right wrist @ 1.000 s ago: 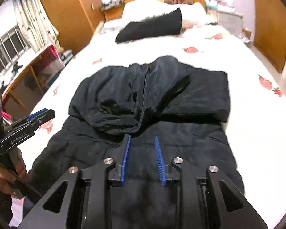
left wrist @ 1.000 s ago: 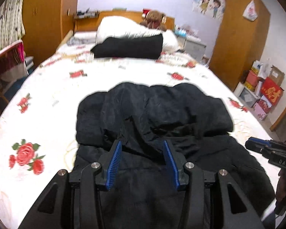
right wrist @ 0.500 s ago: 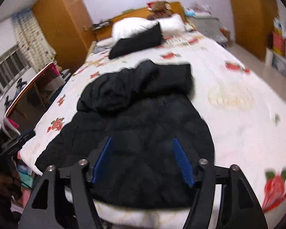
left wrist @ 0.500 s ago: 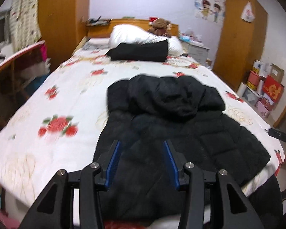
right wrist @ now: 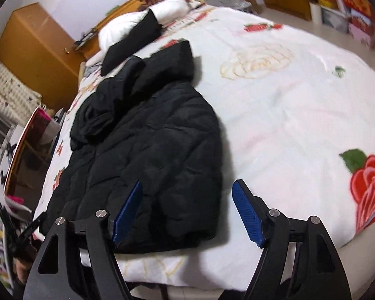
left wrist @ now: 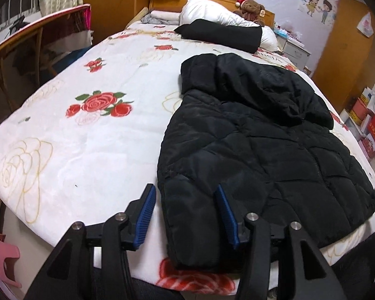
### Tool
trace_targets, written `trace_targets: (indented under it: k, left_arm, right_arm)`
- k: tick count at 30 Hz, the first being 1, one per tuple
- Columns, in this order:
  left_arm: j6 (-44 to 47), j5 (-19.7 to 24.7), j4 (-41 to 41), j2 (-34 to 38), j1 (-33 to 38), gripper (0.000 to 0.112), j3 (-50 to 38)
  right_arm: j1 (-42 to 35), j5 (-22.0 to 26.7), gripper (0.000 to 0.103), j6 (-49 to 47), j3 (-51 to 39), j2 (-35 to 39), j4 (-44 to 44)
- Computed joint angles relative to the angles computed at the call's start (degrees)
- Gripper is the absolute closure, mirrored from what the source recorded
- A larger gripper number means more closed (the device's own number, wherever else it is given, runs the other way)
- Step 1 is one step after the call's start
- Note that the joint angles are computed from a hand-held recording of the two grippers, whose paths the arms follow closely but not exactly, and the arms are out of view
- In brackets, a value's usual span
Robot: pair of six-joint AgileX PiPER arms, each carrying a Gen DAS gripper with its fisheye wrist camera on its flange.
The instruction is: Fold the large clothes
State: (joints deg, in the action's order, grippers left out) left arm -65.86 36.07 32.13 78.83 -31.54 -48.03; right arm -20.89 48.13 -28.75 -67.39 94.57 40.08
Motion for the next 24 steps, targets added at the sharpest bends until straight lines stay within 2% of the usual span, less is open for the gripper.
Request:
trace_targets:
  k: [5,10,18,21,22,24]
  left_arm:
    - [4.09,-4.15,-5.14,2.18,2.7,0.056,0.74]
    - [3.29,-4.14,-4.51,3.35,1.63,0.051,0.18]
    - [2.48,-4.89,-4.82,5.48,1.42,0.049,-0.83]
    - [2.73,-5.61,-5.83,5.37,2.31,0.057,-0.53]
    - [2.26,-5.54,-5.51,5.22,2.41,0.065,-0.5]
    - [1.84,-5.32,-5.17,4.59,2.56,0.075,-0.38]
  right_arm:
    - [-0.09,1.54,0.029,-0.72,-0.86,2.57,0.59]
    - [0.33,4.04,0.029,-4.28,-0.72,3.02,3.11]
    - [1.97,5.4,0.029,-0.73,-3.17,5.51,-0.17]
    - [2.04,6.3,0.052,0.43,-4.05,6.23,-0.51]
    - [1.92,5.99,0.061,0.82,-3.89,6.12,-0.65]
    - [1.36,5.74,0.072,0.32,-3.4,5.59,0.39]
